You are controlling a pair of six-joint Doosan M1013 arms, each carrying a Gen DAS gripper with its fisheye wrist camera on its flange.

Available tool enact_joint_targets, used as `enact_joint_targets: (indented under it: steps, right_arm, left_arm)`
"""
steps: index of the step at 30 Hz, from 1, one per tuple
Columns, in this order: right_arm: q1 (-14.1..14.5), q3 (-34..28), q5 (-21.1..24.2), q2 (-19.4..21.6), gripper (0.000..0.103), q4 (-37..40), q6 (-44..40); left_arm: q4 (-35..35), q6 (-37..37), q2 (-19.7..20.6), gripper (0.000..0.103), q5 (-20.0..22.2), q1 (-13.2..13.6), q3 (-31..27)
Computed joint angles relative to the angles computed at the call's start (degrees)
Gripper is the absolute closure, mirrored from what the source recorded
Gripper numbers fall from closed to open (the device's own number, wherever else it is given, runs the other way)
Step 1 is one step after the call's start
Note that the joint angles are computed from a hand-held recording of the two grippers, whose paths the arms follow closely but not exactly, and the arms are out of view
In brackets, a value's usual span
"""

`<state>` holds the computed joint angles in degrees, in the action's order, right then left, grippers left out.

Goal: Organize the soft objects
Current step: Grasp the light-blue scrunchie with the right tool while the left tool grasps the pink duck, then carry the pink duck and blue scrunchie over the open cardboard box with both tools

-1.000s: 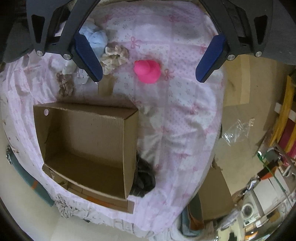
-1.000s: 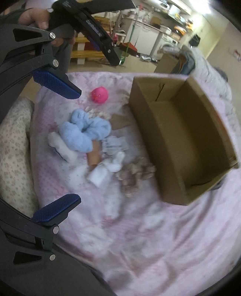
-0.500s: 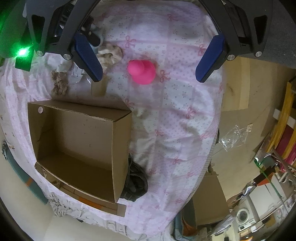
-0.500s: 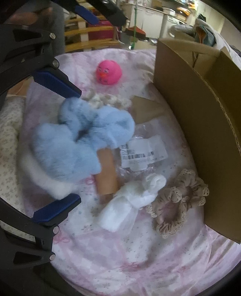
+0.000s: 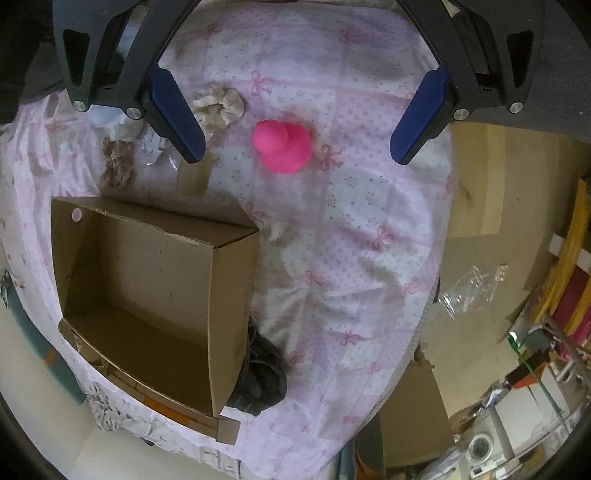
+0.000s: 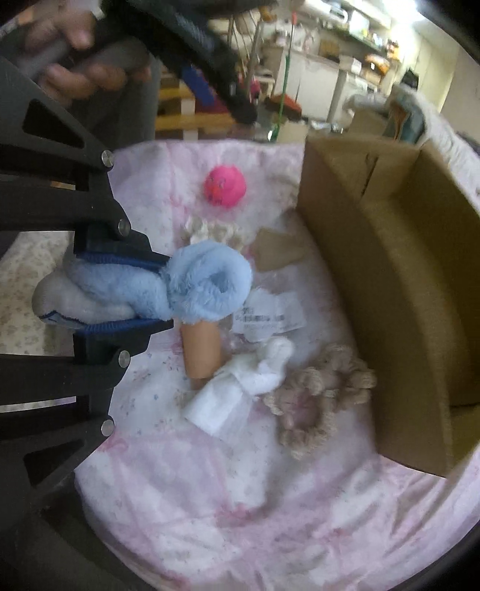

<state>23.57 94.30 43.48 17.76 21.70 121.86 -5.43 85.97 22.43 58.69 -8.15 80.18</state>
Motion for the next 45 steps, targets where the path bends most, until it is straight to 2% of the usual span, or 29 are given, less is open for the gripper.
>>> enact_joint_targets:
  steps: [1,3,6,9,12,17,21,24,26,27,40,45]
  right_arm:
    - [-0.45,0.66,-1.65,-0.85,0.077,1.90,-2.09]
    - [-1.22,1.50,-4.56,-2.32,0.077,4.43,-5.75]
    - [-2.48,2.76,-8.93,-3.96,0.077,9.61,-13.04]
    - [-3.29,3.29,-11.83,-4.62,0.077,11.30,-18.03]
    - [-3.87,3.97,-13.39,-5.05,0.077,11.53,-20.62]
    - [-4.54,4.86,-13.45,-5.03,0.077,12.03,-18.87]
    - [-4.33,4.97,-14.25,-4.91,0.077,11.14,-17.65]
    - [-3.80,4.65,-15.06,-4.50,0.077,10.91,-16.49]
    - [-3.85,5.05,-15.47,-4.59,0.077,11.09,-16.37]
    - [-3.86,5.37,-15.82,-4.72,0.077,11.29,-16.47]
    - [-3.90,7.28,-17.53,-5.82,0.077,12.40,-17.34]
    - [-3.94,7.52,-18.35,-5.98,0.077,13.39,-18.57]
  left_arm:
    - [-0.59,0.00,0.24,0.011,0.42,0.12,-0.26]
    - [-1.22,-0.13,0.96,0.016,1.82,0.24,-1.05]
    - [-1.91,-1.49,1.96,0.017,3.38,0.51,-1.90]
    - [-1.82,-2.13,2.83,0.018,4.52,0.44,-2.49]
    - [-0.66,-1.80,3.76,0.018,6.10,-0.20,-2.91]
    - [0.85,-2.29,5.17,0.020,8.28,-1.19,-3.23]
    - [2.27,-2.00,5.92,0.032,9.36,-2.03,-3.15]
    - [3.42,-2.34,6.31,0.036,10.12,-2.35,-3.02]
    - [3.61,-2.35,6.42,0.056,10.01,-2.46,-2.91]
    - [3.75,-2.30,6.49,0.061,10.17,-2.45,-2.96]
    - [6.73,-2.75,4.66,0.062,7.50,-2.13,-1.81]
    - [8.14,-3.37,3.07,0.062,4.80,-3.04,-0.30]
